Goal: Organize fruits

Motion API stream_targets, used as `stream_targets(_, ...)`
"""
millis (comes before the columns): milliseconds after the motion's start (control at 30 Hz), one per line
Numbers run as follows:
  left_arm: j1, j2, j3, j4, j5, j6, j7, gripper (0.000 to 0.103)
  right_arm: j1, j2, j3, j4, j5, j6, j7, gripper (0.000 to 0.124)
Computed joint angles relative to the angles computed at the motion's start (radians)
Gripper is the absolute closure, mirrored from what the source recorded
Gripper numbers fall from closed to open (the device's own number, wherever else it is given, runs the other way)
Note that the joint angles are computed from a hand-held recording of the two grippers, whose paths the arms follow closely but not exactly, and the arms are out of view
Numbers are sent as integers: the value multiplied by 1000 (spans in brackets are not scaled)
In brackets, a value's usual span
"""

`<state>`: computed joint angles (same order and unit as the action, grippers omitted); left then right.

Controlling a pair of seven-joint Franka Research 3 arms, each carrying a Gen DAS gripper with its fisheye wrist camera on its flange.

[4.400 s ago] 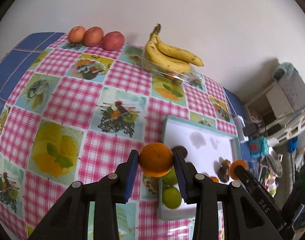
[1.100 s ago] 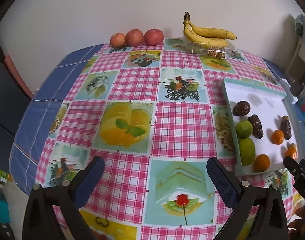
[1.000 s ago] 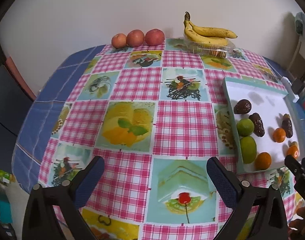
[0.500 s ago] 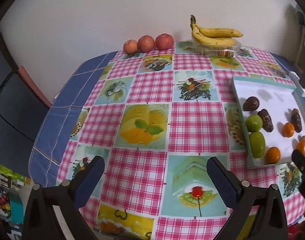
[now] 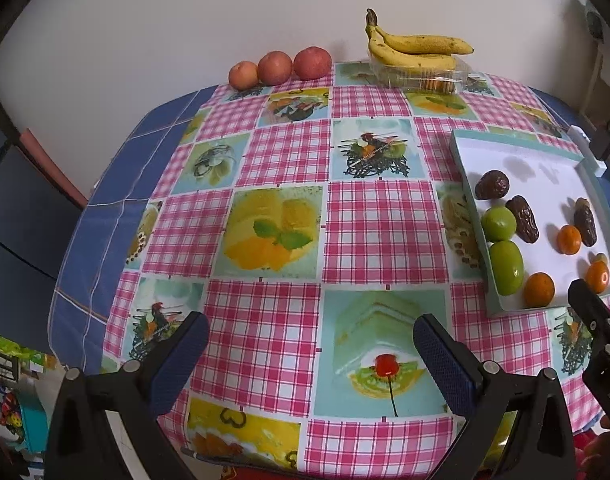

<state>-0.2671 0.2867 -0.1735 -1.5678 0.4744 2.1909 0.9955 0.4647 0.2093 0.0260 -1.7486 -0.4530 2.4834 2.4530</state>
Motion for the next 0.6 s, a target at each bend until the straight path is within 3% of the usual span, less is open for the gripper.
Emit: stream_targets(600, 17, -7, 1, -10, -26, 10, -12, 0, 11, 15, -2, 16, 10, -9, -32, 38)
